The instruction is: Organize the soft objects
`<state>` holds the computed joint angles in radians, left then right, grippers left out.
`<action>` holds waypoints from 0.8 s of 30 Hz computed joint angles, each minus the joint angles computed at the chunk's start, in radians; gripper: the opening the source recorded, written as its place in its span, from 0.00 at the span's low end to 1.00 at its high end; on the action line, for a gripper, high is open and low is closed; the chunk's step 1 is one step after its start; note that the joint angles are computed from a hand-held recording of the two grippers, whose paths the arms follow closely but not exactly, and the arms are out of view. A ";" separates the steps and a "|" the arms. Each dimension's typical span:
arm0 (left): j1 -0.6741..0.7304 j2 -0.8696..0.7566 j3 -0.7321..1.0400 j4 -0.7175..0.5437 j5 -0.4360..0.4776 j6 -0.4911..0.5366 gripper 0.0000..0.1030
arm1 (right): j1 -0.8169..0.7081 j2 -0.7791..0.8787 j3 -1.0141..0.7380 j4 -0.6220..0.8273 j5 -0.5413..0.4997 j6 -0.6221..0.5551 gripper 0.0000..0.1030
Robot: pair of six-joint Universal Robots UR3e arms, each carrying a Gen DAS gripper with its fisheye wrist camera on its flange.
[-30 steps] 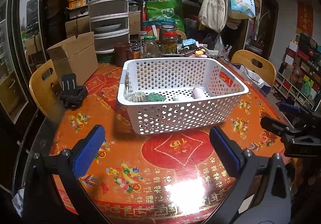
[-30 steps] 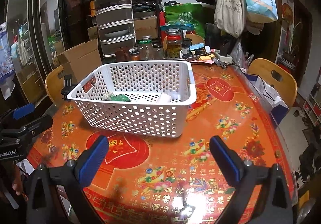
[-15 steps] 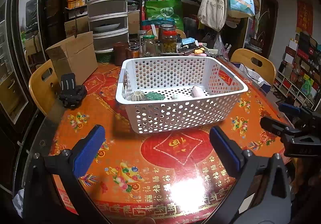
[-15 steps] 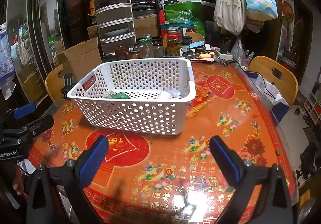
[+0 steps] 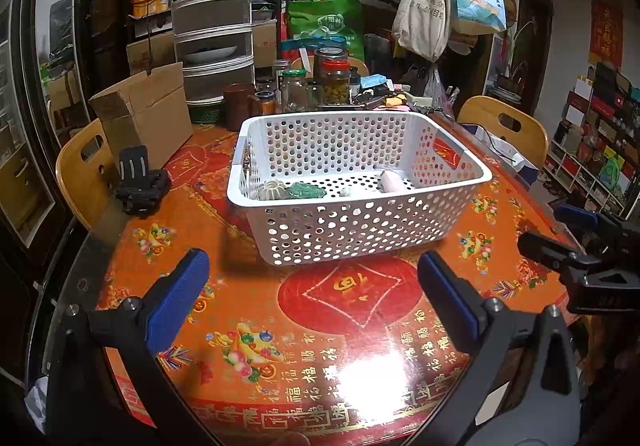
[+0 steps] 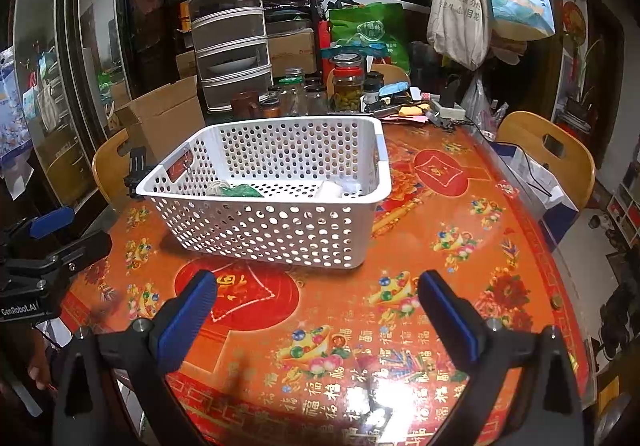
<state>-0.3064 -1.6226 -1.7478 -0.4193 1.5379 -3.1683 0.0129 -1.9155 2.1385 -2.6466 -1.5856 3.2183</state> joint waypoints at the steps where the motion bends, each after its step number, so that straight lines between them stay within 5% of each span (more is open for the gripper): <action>1: -0.001 0.000 -0.001 0.002 0.000 -0.001 1.00 | 0.000 0.000 0.000 0.000 0.000 0.000 0.97; 24: -0.008 -0.010 0.004 0.001 0.002 -0.003 1.00 | 0.004 -0.006 0.001 0.009 0.002 0.007 0.97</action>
